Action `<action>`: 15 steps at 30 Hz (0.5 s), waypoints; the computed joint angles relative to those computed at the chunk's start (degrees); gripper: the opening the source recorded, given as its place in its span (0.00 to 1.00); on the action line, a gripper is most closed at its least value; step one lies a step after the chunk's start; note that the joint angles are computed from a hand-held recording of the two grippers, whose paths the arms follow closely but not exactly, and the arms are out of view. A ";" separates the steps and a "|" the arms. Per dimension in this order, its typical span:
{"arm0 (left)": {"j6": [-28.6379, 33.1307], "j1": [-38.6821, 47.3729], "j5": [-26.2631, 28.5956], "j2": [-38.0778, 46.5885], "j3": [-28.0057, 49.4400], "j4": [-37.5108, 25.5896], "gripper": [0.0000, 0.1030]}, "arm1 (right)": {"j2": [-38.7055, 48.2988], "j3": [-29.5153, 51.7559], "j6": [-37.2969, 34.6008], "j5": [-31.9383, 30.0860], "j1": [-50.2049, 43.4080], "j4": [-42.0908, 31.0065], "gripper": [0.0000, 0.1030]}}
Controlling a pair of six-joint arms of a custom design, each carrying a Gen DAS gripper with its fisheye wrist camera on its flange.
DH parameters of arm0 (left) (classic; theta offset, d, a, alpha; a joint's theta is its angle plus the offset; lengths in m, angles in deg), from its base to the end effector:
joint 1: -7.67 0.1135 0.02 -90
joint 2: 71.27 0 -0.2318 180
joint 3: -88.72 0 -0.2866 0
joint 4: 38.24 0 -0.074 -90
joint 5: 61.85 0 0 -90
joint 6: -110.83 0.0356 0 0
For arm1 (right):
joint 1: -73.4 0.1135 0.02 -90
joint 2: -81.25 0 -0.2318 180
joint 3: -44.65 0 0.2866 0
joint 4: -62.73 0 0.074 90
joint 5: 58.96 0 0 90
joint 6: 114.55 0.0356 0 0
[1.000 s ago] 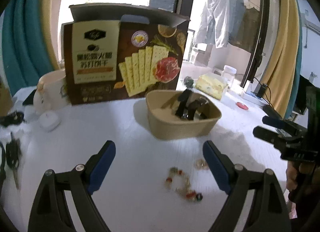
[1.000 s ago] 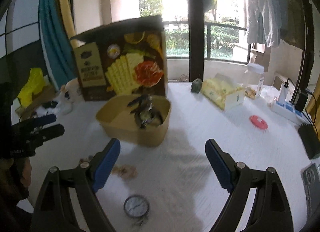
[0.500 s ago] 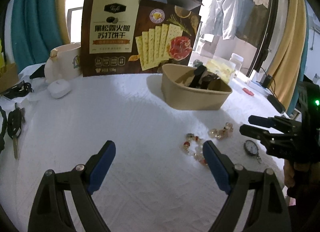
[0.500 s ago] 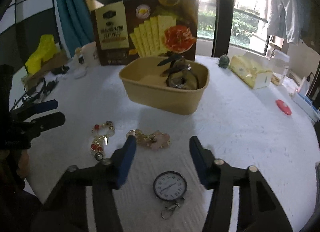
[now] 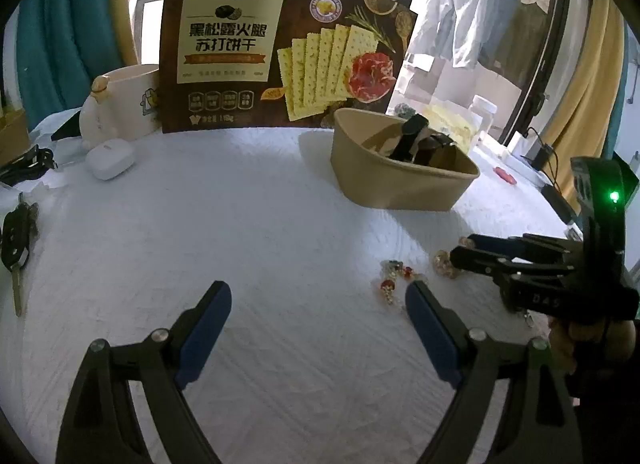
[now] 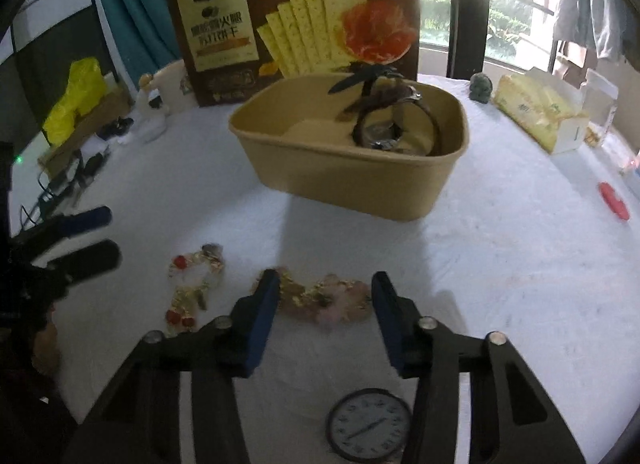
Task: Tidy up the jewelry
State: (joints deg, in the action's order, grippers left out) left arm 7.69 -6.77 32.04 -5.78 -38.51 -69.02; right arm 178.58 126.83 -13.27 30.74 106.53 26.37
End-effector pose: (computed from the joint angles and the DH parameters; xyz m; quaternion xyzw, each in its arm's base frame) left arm 0.2733 -0.0729 0.1859 0.0238 0.9181 -0.1243 0.3757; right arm 0.3302 0.2157 0.1827 -0.1798 0.9268 0.1269 0.3042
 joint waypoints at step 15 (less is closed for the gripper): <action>0.94 -5.44 -3.03 3.70 3.27 -0.98 0.81 | -7.69 -6.28 -2.16 -1.06 -0.81 4.81 0.08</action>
State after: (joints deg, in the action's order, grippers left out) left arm 8.64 -12.21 29.01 -2.08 -35.24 -70.00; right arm 170.89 120.55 -15.43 29.68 105.72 31.18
